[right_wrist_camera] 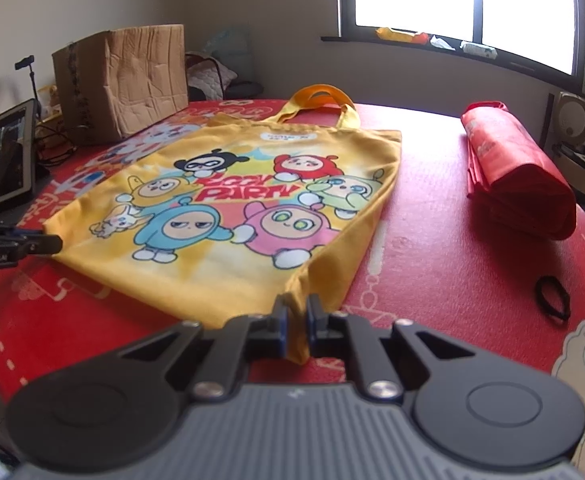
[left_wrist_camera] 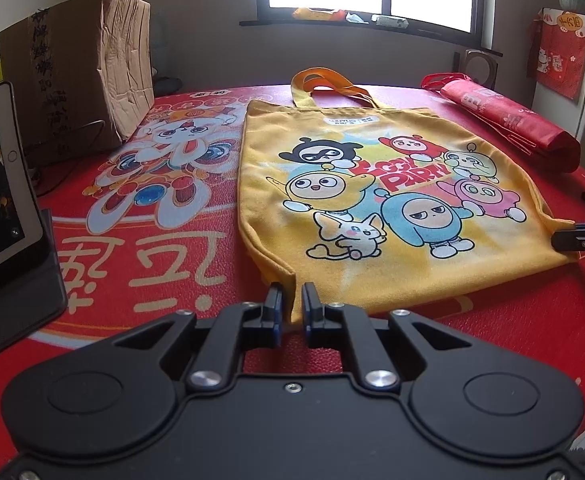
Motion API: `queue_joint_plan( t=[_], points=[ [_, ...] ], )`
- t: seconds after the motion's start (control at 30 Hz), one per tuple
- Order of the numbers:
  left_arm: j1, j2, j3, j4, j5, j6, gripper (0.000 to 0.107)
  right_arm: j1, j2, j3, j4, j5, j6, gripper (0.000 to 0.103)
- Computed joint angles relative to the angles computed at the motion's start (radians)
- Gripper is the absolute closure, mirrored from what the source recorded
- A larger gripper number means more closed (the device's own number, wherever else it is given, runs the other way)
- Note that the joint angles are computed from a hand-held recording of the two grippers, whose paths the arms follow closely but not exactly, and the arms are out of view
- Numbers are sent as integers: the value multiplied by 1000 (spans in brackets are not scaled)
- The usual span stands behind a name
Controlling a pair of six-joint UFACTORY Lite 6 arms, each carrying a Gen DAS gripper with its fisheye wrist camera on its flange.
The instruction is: Fold shopping bag
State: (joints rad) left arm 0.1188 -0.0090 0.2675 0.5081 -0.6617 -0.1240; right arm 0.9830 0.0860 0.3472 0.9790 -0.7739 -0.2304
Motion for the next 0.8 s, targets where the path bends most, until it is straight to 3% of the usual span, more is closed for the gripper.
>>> queue_joint_plan(
  t=[0.33, 0.6, 0.8],
  points=[
    [-27, -11, -9, -47, 5, 32, 98, -1, 3, -2, -12, -6, 2, 93],
    [26, 40, 53, 80, 14, -128, 95, -48, -60, -78, 16, -54, 91, 94],
    [-106, 82, 82, -74, 10, -24, 95, -98, -103, -120, -7, -52, 135, 94]
  ],
)
